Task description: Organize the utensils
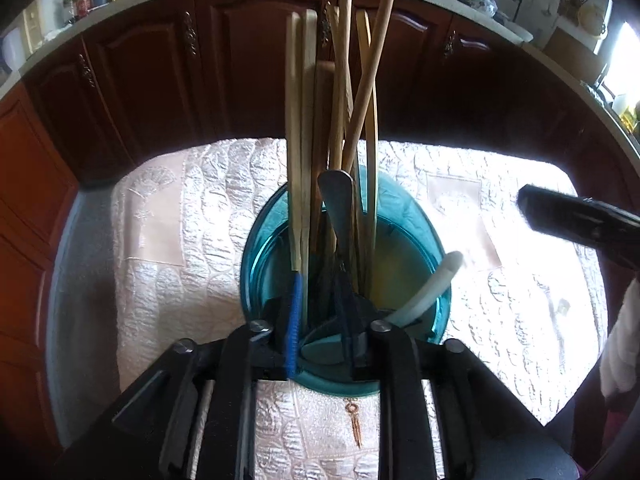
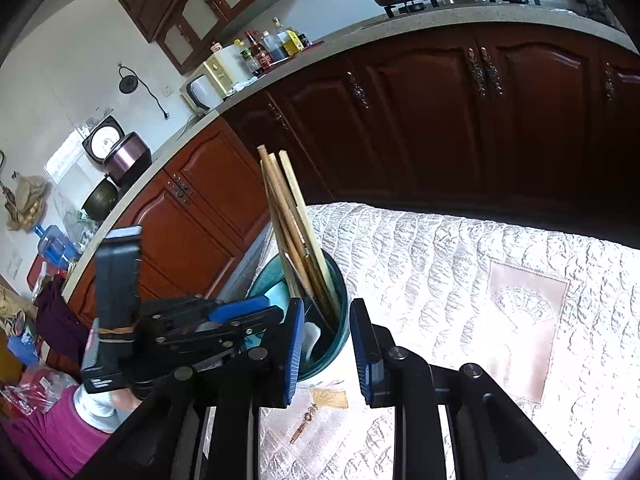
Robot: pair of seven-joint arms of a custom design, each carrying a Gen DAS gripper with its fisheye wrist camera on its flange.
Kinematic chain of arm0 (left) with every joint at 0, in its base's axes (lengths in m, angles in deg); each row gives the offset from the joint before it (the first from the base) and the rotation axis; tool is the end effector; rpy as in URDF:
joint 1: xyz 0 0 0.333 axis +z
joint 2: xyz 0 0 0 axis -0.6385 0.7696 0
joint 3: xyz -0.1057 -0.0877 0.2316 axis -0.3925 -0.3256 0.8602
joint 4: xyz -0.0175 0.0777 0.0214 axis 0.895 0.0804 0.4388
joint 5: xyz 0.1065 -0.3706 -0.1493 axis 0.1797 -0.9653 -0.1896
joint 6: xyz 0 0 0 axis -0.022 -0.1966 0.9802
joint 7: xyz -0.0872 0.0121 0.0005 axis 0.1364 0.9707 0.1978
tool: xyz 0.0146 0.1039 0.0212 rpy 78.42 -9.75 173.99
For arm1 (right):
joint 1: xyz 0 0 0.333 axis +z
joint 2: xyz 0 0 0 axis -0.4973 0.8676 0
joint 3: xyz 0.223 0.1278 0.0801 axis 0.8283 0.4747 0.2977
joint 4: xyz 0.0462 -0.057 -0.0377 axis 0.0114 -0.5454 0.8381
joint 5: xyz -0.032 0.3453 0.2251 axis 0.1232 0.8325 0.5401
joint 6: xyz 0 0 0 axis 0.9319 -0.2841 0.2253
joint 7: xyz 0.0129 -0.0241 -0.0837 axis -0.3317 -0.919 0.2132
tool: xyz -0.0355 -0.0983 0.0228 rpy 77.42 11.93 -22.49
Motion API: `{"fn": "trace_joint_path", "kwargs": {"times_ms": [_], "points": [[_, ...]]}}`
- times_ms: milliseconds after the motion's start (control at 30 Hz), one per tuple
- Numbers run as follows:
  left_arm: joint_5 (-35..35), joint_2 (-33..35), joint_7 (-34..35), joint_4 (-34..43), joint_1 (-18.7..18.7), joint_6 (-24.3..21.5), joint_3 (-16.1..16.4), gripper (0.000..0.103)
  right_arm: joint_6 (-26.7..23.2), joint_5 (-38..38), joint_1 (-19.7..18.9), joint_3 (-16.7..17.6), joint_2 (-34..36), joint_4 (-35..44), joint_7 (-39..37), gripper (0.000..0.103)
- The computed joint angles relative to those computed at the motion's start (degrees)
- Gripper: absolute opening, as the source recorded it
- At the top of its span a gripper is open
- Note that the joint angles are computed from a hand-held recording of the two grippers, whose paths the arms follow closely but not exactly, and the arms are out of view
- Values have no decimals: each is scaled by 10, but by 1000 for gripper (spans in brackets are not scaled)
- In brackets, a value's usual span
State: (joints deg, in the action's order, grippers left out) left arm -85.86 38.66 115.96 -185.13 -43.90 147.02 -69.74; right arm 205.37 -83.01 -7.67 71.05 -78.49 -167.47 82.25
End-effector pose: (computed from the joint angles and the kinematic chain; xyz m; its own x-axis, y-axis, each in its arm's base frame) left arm 0.6288 -0.1684 0.4781 -0.6632 -0.7436 0.0847 -0.6886 0.5620 -0.4583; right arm 0.5015 0.3264 0.5156 -0.0590 -0.8912 -0.4497 -0.7421 0.3404 -0.5774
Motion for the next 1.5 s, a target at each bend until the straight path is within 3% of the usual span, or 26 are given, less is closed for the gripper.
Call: {"fn": "trace_joint_path", "kwargs": {"times_ms": [67,200,667,900,1033,1300,1500], "points": [[-12,-13,-4,-13,3,10,2,37,-13,-4,1,2,5,9,0,23],[-25,-38,-20,-41,4,40,6,42,-33,-39,4,6,15,28,25,30],[-43,-132,-53,-149,-10,146,26,43,-148,-228,43,12,47,108,150,40],[-41,-170,-62,-184,-19,168,37,43,-166,-260,57,13,49,123,178,42],[-37,-192,-71,-203,-21,177,42,43,-182,-275,63,16,48,128,188,50],[-31,-221,-80,-226,-31,195,51,43,-207,-302,75,20,49,141,207,51],[-31,-234,-83,-236,-37,204,56,43,-225,-321,80,24,45,142,220,61]]}}
